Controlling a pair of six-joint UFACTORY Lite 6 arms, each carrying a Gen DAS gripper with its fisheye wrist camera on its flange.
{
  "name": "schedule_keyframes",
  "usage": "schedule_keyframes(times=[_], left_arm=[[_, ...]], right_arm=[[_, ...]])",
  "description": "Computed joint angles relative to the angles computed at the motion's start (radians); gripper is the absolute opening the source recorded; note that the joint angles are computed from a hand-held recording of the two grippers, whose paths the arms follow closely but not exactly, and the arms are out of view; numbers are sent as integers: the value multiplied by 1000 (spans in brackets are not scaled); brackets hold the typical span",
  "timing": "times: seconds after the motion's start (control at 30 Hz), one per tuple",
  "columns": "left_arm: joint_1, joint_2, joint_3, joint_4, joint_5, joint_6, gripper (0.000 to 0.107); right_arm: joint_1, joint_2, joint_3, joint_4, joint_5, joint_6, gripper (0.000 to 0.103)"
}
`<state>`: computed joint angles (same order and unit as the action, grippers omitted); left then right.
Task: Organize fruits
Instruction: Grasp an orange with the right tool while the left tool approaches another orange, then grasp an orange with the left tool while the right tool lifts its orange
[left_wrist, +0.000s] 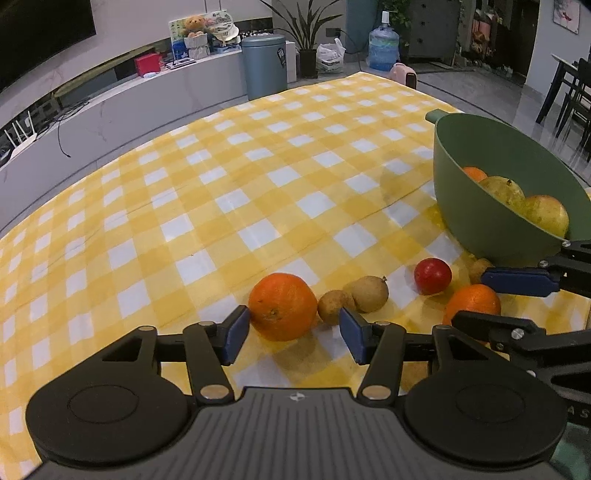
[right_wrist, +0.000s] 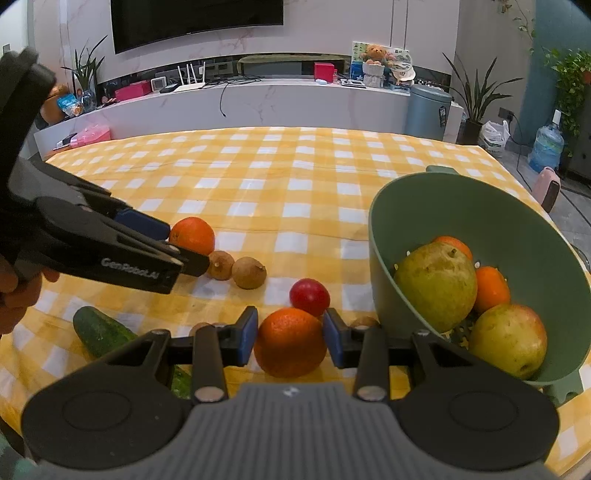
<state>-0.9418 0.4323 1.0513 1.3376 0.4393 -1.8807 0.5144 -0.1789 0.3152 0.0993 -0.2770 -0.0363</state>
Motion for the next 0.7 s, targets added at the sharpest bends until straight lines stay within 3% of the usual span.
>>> schedule_keyframes(times=[0.13,0.27,0.47,0.7], left_arm=[[-2,23,22,-6,20,25,59],[-3,28,31,-36,47,42,43],[3,15,21,-53,37,34,42],[-2,-65,-50,-75,1,-4,41]], right_arm=[[6,-2,-1,20,1,-14,36],[13,-11,-7,61,-4,-58,36],[12,-44,-23,67,0,-79,36],[-20,-97,-41,-80,37,45,33]])
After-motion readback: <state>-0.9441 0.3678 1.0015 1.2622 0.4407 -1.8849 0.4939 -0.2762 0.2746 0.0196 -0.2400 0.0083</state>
